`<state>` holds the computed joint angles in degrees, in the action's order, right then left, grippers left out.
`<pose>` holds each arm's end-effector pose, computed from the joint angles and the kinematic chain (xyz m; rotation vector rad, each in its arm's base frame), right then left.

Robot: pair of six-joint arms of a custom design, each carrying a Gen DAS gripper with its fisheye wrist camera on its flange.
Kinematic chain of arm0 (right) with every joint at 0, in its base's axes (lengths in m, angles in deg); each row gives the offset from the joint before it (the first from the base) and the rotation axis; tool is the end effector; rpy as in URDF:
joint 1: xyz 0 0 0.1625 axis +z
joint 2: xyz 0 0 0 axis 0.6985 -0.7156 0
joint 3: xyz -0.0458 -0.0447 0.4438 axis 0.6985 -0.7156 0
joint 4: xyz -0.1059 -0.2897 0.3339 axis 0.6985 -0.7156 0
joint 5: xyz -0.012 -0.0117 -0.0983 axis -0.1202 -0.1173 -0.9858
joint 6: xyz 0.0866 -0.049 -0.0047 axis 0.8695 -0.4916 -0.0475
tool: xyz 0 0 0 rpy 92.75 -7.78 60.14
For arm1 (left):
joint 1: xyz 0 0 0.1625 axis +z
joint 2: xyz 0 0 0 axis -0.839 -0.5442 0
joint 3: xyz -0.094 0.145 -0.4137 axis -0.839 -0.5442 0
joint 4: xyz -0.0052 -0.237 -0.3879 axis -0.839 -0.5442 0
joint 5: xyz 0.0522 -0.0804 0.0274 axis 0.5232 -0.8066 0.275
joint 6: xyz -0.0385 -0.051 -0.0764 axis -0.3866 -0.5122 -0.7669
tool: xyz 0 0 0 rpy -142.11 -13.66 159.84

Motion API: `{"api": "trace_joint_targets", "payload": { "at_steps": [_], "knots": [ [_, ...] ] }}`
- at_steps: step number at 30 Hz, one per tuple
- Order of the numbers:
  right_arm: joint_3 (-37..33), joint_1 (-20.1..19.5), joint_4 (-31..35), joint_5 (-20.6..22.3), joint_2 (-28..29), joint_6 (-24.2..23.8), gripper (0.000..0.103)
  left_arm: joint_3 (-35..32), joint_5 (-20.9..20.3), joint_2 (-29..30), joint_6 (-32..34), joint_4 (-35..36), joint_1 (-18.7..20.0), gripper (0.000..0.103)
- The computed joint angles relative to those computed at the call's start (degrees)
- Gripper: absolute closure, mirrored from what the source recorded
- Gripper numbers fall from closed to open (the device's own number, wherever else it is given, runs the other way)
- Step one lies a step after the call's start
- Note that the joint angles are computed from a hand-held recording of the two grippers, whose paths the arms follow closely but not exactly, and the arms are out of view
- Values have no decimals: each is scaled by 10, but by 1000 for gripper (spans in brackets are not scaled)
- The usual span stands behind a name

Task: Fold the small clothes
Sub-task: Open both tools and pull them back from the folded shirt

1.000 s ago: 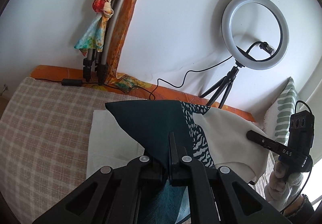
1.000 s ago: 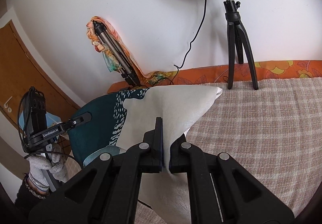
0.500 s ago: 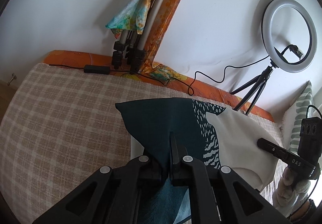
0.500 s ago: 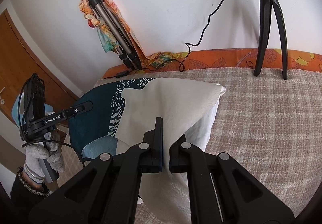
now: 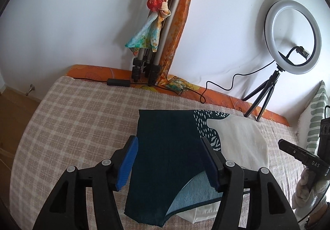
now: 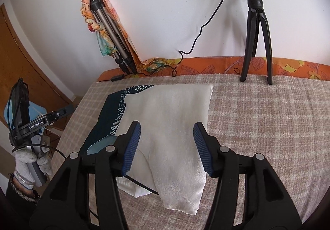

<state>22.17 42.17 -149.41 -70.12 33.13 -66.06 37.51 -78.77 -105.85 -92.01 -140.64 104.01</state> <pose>0.0869 -0.8565 0.3878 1.1953 -2.8240 0.3731 -0.3459 -0.6973 0.0965 -0.2759 2.2265 -1.1860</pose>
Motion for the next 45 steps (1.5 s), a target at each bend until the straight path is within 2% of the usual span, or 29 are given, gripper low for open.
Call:
{"api": "trace_joint_targets", "payload": {
  "at_steps": [7,9,11,19,23,29,33,35,38,43,45],
  "knots": [
    [33,0,-5,6,-45,-36,46,-16,37,14,-45,60,-38,37],
    [38,-3,-3,12,-57,-42,46,-23,44,18,-60,80,-49,31],
    [41,-6,3,19,-68,-45,45,-28,47,22,-79,105,-60,30],
    [62,-24,25,47,-118,-81,40,-33,79,30,-201,204,-108,26],
    [79,-34,21,50,-144,-113,40,-58,103,40,-317,348,-131,22],
    [107,-51,8,60,-176,-158,39,-90,118,61,-446,492,-155,15],
    [132,-66,-15,72,-194,-178,31,-102,126,80,-516,551,-166,9],
    [143,-71,-23,71,-200,-185,31,-101,128,88,-534,550,-170,6],
    [167,-79,-48,69,-212,-203,29,-120,128,104,-587,608,-171,5],
    [200,-95,-71,89,-232,-234,17,-143,126,124,-618,654,-172,3],
    [208,-100,-78,98,-238,-237,14,-162,126,135,-641,696,-172,1]
  ]
}}
